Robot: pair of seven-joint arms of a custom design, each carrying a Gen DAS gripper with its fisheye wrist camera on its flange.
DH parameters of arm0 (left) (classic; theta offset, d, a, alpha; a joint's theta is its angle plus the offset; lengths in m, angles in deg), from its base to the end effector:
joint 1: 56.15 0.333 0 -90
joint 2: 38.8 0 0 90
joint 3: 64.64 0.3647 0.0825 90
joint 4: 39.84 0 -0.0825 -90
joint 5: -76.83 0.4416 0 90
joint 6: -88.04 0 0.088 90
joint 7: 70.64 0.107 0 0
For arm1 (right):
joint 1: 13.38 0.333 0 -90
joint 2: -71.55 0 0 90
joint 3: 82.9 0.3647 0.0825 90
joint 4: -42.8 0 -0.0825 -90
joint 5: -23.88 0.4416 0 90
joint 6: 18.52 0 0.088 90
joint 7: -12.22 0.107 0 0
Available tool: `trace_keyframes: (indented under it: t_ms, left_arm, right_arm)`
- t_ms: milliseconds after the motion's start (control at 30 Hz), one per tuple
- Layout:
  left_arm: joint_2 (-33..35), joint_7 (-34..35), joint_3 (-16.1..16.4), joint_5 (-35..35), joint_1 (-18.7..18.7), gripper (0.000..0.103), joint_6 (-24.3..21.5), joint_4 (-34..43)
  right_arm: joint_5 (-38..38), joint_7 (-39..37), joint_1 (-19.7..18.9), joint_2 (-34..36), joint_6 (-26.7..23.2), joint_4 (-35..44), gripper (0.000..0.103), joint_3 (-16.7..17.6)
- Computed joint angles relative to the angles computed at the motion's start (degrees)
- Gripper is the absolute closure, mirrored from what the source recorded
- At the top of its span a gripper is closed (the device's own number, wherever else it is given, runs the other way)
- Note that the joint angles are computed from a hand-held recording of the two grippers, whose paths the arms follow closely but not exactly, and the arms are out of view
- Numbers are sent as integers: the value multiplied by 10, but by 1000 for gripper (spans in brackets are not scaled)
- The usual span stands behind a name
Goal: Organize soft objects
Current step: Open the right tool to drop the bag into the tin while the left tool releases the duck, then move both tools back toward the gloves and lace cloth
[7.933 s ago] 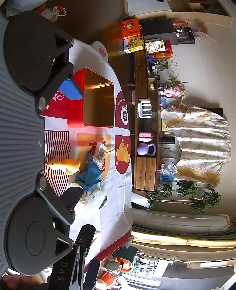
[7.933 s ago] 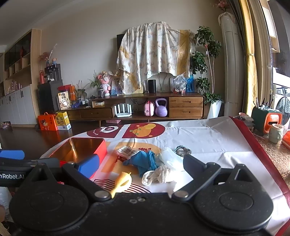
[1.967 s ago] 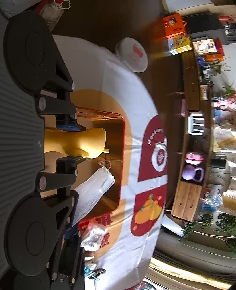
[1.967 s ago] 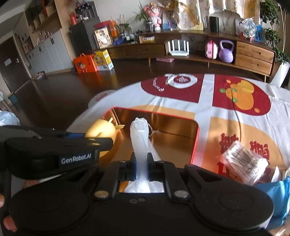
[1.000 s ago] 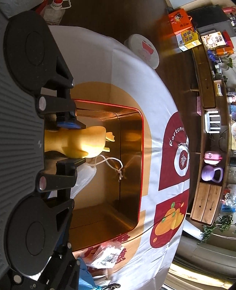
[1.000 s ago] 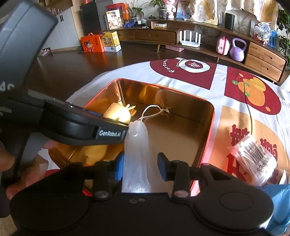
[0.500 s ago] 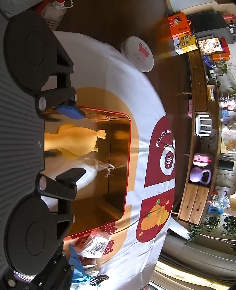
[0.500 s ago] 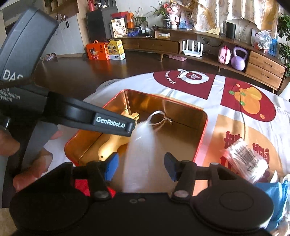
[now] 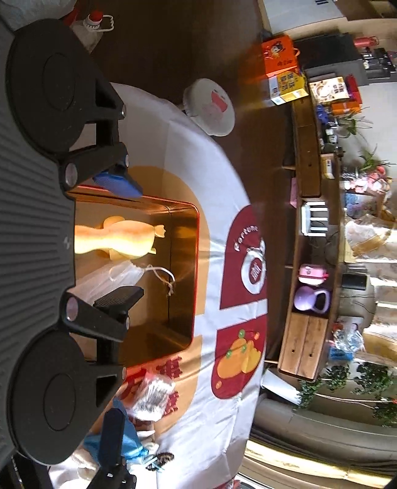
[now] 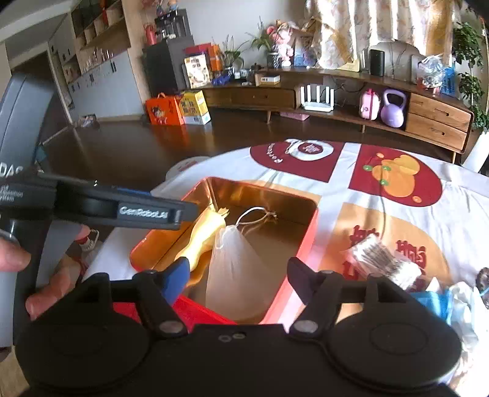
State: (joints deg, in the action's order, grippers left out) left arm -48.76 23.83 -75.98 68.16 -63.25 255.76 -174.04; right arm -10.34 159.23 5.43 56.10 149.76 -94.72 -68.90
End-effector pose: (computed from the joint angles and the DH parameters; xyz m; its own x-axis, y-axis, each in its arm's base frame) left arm 0.5398 -0.1744 0.5069 -0.2859 -0.9575 0.0373 -0.7040 0.1835 -0.6861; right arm 0.4256 0.3262 0.5152 0.2036 -0.9653 -0.1637 -0.6789 -0.0187 -0.7340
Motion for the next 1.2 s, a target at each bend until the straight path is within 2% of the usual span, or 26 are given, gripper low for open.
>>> trace_keyframes:
  t_ms: [233, 333, 567, 700, 833, 900, 1200]
  left_arm:
    - [-47, 38, 6, -50, -30, 39, 15, -34]
    - [-67, 47, 6, -60, -41, 30, 20, -50]
    - [-106, 59, 7, -91, -72, 30, 35, -79]
    - [-123, 57, -3, -93, -82, 30, 47, -92]
    - [-138, 46, -15, -90, -89, 22, 60, -107]
    - [-144, 46, -14, -92, -100, 22, 66, -113]
    - [-148, 17, -31, -97, -128, 20, 99, -132]
  right_arm:
    - [27, -11, -2, -56, 18, -42, 27, -8]
    - [45, -21, 0, -76, 24, -59, 24, -12]
    - [79, -36, -11, -139, 39, -109, 16, -12]
    - [85, -40, -25, -178, 51, -137, 9, -4]
    - [92, -53, -30, -216, 59, -167, 4, -5]
    - [94, -58, -35, -237, 59, -183, 2, -2]
    - [115, -70, -38, -318, 42, -245, 0, -14]
